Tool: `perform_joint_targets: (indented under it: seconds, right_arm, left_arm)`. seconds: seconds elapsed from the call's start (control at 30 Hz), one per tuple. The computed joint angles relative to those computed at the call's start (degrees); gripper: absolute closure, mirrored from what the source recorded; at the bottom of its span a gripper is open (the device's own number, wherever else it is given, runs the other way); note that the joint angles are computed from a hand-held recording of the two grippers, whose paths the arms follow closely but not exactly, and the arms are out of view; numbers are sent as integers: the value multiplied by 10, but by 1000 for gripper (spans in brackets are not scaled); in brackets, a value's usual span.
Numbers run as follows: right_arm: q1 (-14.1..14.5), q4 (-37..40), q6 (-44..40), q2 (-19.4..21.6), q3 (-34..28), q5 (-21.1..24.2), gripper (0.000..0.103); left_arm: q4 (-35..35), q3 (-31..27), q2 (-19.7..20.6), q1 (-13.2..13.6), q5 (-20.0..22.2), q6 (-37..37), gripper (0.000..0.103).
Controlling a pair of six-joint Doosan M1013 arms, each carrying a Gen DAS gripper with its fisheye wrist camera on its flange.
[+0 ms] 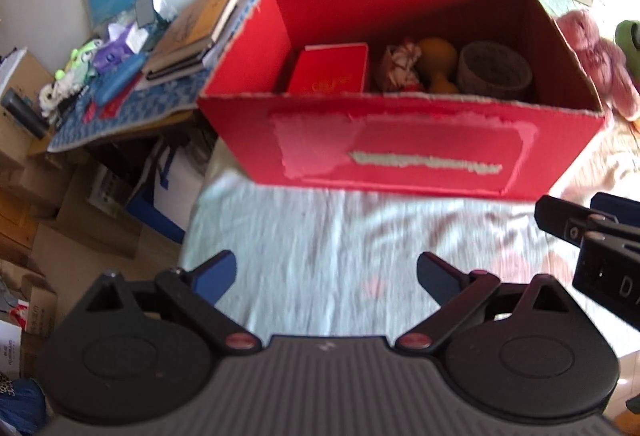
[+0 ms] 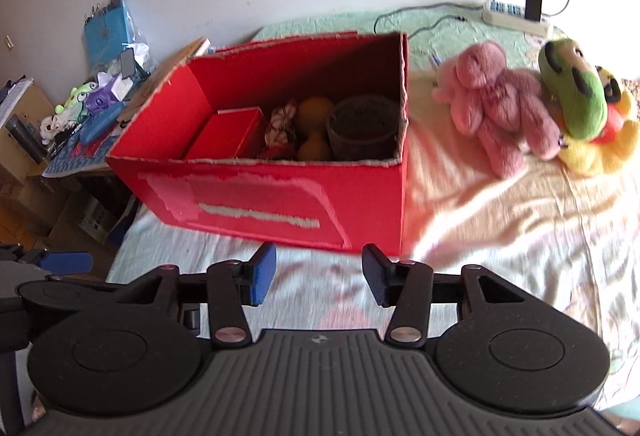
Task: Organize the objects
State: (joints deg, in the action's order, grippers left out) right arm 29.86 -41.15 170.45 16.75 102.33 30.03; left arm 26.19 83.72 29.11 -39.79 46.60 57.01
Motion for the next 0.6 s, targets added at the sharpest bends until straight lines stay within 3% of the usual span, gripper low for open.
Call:
perform_joint_targets:
  seconds: [0.6]
  right_arm:
    - [8, 10, -1, 18, -38, 67, 47]
  left_arm:
    - [-36, -13, 2, 19, -39, 84, 6]
